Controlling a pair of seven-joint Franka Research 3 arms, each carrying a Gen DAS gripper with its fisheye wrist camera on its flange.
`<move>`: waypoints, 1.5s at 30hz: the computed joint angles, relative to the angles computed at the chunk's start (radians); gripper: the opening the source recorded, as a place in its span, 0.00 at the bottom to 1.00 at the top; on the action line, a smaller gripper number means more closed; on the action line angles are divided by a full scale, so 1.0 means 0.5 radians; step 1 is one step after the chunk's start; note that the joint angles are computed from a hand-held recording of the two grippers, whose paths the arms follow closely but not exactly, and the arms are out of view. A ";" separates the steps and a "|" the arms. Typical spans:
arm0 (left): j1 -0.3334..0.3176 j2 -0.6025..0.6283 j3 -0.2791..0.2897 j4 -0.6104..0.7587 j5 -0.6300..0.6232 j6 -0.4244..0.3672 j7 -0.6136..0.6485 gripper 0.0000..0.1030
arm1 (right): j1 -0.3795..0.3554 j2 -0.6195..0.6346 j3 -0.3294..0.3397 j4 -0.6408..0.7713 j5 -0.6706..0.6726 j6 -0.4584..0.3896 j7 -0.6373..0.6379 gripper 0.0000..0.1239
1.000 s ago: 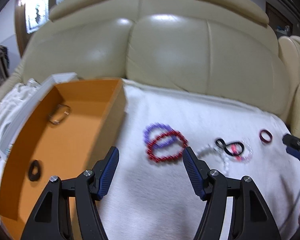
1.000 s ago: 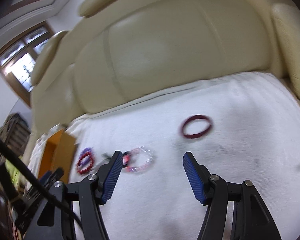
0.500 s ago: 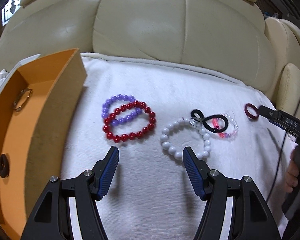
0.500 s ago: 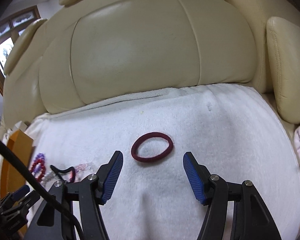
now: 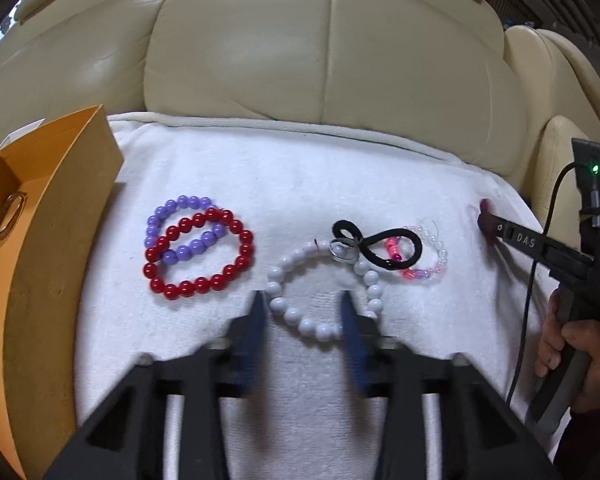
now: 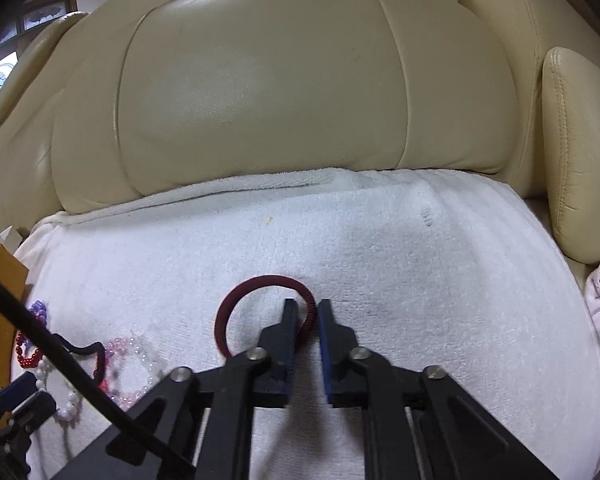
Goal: Organize jewelry
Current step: 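Grasp the dark red hair tie with the right tool while the left grasps the pearl bracelet, then carry the red hair tie into the box with the right tool while the left drops the pearls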
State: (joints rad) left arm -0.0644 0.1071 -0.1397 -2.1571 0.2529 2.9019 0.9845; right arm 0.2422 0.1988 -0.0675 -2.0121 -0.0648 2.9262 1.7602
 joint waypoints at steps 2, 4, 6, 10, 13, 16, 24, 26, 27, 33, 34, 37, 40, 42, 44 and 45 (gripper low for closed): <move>-0.011 0.015 0.014 0.010 0.056 0.009 -0.038 0.20 | -0.074 -0.017 0.082 -0.024 0.173 0.025 -0.137 0.06; -0.013 0.011 0.020 0.001 0.085 0.026 -0.065 0.13 | -0.124 -0.039 0.135 -0.042 0.325 0.035 -0.270 0.06; 0.001 0.002 0.005 -0.014 0.044 0.037 -0.027 0.10 | -0.161 -0.071 0.186 -0.059 0.483 0.024 -0.405 0.06; 0.007 -0.049 -0.010 -0.071 0.008 0.056 0.027 0.09 | -0.222 -0.133 0.272 -0.082 0.859 -0.028 -0.736 0.06; 0.012 -0.094 -0.019 -0.122 -0.045 0.090 0.093 0.09 | -0.230 -0.182 0.274 -0.098 1.082 -0.071 -0.924 0.06; 0.013 -0.156 -0.019 -0.182 -0.088 0.118 0.158 0.09 | -0.222 -0.202 0.248 -0.107 1.217 -0.066 -1.017 0.06; 0.004 -0.251 0.010 -0.288 -0.224 0.170 0.310 0.09 | -0.164 -0.172 0.176 -0.092 1.077 -0.060 -0.857 0.06; 0.002 -0.274 0.013 -0.311 -0.240 0.175 0.330 0.09 | -0.133 -0.134 0.123 -0.063 0.882 -0.095 -0.656 0.13; -0.002 -0.280 0.015 -0.318 -0.257 0.175 0.350 0.09 | -0.116 -0.114 0.096 -0.048 0.768 -0.105 -0.546 0.22; 0.006 -0.293 0.025 -0.332 -0.231 0.180 0.342 0.09 | -0.068 -0.001 0.040 0.014 0.450 -0.046 -0.245 0.38; 0.009 -0.295 0.027 -0.335 -0.225 0.182 0.338 0.09 | -0.018 0.015 -0.011 0.020 0.313 -0.033 -0.146 0.35; 0.009 -0.305 0.037 -0.353 -0.263 0.189 0.373 0.09 | 0.133 0.038 -0.167 0.025 -0.141 0.004 0.159 0.09; 0.010 -0.329 0.042 -0.373 -0.281 0.204 0.391 0.09 | 0.101 0.012 -0.117 0.002 -0.179 0.038 0.180 0.05; 0.015 -0.347 0.041 -0.387 -0.255 0.218 0.371 0.09 | 0.067 -0.021 -0.064 -0.032 -0.149 0.087 0.135 0.05; 0.010 -0.372 0.047 -0.409 -0.263 0.236 0.378 0.09 | 0.008 -0.060 0.020 -0.071 -0.030 0.141 0.020 0.05; 0.011 -0.385 0.046 -0.420 -0.253 0.244 0.368 0.09 | -0.033 -0.081 0.079 -0.090 0.076 0.167 -0.077 0.05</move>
State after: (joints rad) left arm -0.0590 -0.0853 -0.1167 -2.3673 0.1263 3.0236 1.1685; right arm 0.2257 0.1585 -0.0280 -2.0572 -0.0266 3.0097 1.7219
